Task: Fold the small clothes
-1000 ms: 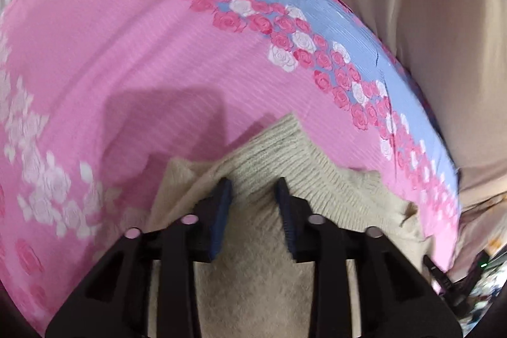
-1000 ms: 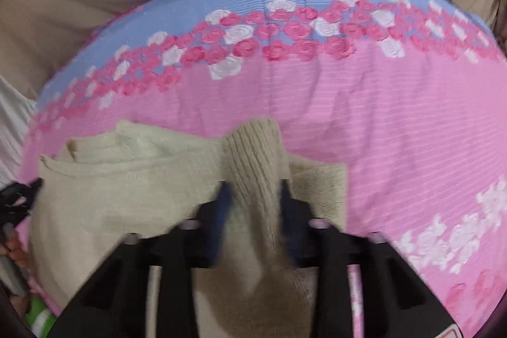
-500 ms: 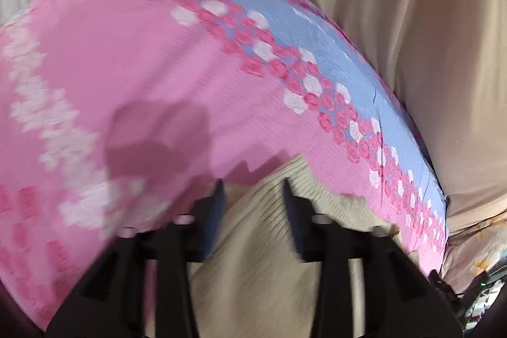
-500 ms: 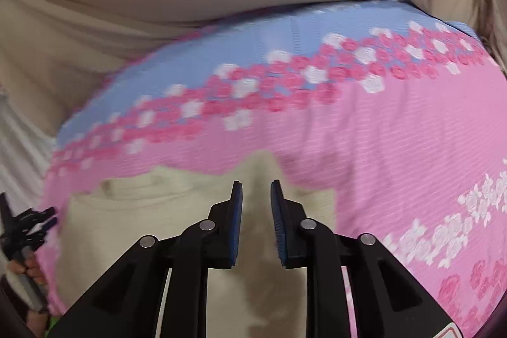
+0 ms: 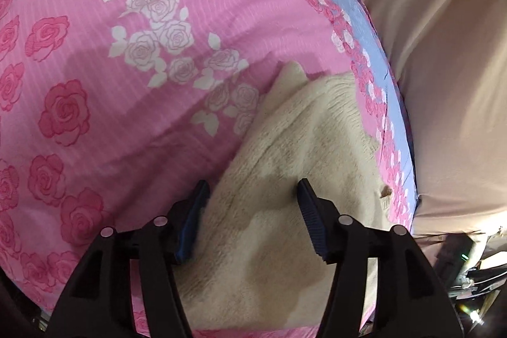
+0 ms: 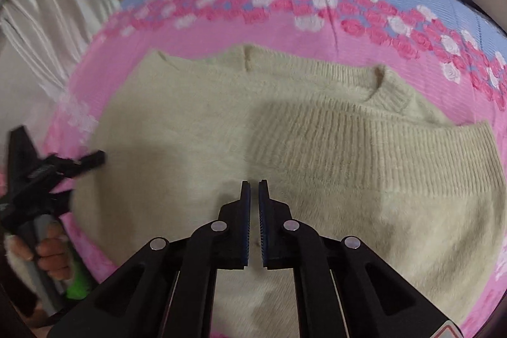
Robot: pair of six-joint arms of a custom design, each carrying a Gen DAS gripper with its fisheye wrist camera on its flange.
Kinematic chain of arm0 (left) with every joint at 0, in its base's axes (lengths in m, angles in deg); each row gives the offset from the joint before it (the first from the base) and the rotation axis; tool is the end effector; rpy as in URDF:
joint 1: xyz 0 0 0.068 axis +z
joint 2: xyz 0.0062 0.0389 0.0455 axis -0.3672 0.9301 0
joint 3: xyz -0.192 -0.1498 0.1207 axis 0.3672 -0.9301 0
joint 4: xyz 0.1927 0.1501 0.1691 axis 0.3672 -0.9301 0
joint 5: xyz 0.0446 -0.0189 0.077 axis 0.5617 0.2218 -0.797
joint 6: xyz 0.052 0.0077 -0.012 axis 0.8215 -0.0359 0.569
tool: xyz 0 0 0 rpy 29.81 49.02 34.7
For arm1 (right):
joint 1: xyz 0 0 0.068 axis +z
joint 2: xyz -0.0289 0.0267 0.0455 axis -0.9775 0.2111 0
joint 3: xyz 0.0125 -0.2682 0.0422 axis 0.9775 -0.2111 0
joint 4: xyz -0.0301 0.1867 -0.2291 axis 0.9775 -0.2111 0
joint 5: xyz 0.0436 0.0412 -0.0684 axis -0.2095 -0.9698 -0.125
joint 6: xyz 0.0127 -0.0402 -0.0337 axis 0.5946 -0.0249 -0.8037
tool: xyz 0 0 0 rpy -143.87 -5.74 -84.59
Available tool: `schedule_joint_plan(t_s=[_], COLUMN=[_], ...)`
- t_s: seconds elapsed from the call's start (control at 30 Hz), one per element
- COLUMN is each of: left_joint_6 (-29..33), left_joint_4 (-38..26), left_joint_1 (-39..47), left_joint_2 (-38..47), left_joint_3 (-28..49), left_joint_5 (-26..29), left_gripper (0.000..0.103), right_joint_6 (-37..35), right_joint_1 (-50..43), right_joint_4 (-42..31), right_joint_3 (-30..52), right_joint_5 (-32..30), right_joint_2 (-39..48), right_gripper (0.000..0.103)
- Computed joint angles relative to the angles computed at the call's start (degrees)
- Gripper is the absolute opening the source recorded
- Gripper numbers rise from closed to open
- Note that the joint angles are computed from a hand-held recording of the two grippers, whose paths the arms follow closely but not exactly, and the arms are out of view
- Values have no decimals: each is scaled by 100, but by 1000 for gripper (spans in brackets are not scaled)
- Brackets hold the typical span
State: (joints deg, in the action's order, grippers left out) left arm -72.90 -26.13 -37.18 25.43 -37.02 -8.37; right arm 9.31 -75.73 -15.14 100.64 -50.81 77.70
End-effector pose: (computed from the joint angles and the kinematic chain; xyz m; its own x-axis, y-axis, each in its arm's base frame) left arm 0.1784 -0.0572 0.1081 -0.6745 -0.7251 -0.1391 -0.5072 0.5919 -0.6264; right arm 0.2850 0.0195 0.1289 -0.9206 -0.2426 -0.3061 -0.3079 0.9329 0.1867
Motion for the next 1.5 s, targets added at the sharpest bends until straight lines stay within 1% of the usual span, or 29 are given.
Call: schedule_joint_plan(t_s=[0.07, 0.1, 0.17, 0.2, 0.23, 0.3, 0.33, 0.4, 0.43, 0.47, 0.57, 0.67, 0.73, 0.8, 0.83, 0.87, 0.9, 0.93, 1.0, 1.03, 1.07, 1.13, 1.17, 1.27, 1.33, 1.37, 1.4, 1.43, 1.5], left_joint_6=[116, 197, 344, 463, 545, 488, 460, 407, 438, 445, 364, 412, 454, 513, 543, 619, 688, 807, 769, 756, 790, 854, 870, 843, 856, 870, 930, 972, 934], left_joint_4=[64, 70, 67, 114, 259, 310, 260, 101, -86, -174, -101, 153, 424, 581, 616, 594, 486, 406, 342, 269, 204, 20, -13, 36, 0, -45, -4, -76, -284], left_joint_1=[91, 118, 136, 194, 276, 364, 392, 330, 188, 47, -454, -1171, -1679, -2008, -2202, -2443, -2615, -2763, -2899, -2968, -3026, -3277, -3397, -3653, -3848, -3951, -4025, -4100, -4242], left_joint_2=[202, 286, 566, 685, 914, 864, 692, 35, -358, -577, -719, -280, 322, 812, 1044, 1390, 1458, 1673, 1792, 1939, 1972, 2207, 2418, 3153, 3743, 4109, 4386, 4733, 5254], left_joint_3=[81, 123, 291, 336, 383, 374, 367, 368, 472, 586, 952, 1490, 1898, 2217, 2379, 2654, 2775, 2996, 3146, 3316, 3371, 3650, 3829, 4351, 4788, 5062, 5225, 5466, 5825], left_joint_5=[135, 169, 194, 316, 559, 670, 715, 788, 741, 716, 622, 434, 304, 303, 259, 102, -84, -291, -343, -381, -419, -607, -665, -612, -529, -487, -490, -551, -791], left_gripper=[52, 48, 43, 25, 20, 14, 13, 13, 13, 12, 12, 12, 12, 13, 13, 13, 13, 13, 13, 13, 13, 13, 13, 13, 13, 14, 18, 21, 20], right_joint_6=[103, 143, 205, 217, 251, 308, 301, 308, 318, 301, 267, 247, 231, 161, 164, 177, 142, 41, -169, -214, -346, -817, -1157, -1993, -2497, -2619, -2730, -2790, -2753], right_joint_1=[120, 168, 206, 204, 203, 188, 181, 176, 189, 183, 171, 152, 132, 82, 32, -32, -184, -445, -1046, -1406, -1862, -2670, -3185, -4417, -5040, -5216, -5369, -5471, -5614], right_joint_4=[79, 38, -29, -55, -65, -146, -165, -177, -172, -171, -232, -301, -331, -365, -372, -373, -377, -410, -563, -633, -700, -937, -1142, -1680, -2073, -2173, -2259, -2293, -2236], right_joint_3=[33, 79, 202, 258, 338, 429, 466, 526, 536, 572, 664, 783, 855, 924, 951, 984, 1005, 1033, 1027, 941, 795, 647, 654, 864, 1088, 1175, 1250, 1278, 1277], right_joint_5=[120, 174, 206, 192, 169, 121, 117, 107, 95, 86, 64, -1, -52, -108, -195, -321, -569, -1002, -1782, -2060, -2230, -2294, -2301, -2366, -2486, -2522, -2566, -2607, -2619], right_joint_2=[93, 125, 262, 330, 438, 528, 570, 642, 663, 714, 803, 918, 995, 1061, 1102, 1156, 1227, 1333, 1405, 1307, 1085, 773, 713, 846, 1098, 1217, 1356, 1467, 1602], right_gripper=[3, 3, 3, 3, 2, 1, 1, 0, 0, 0, 0, 0, 0, 0, 0, 0, 0, 0, 0, 0, 9, 14, 14, 14, 14, 15, 16, 19, 19])
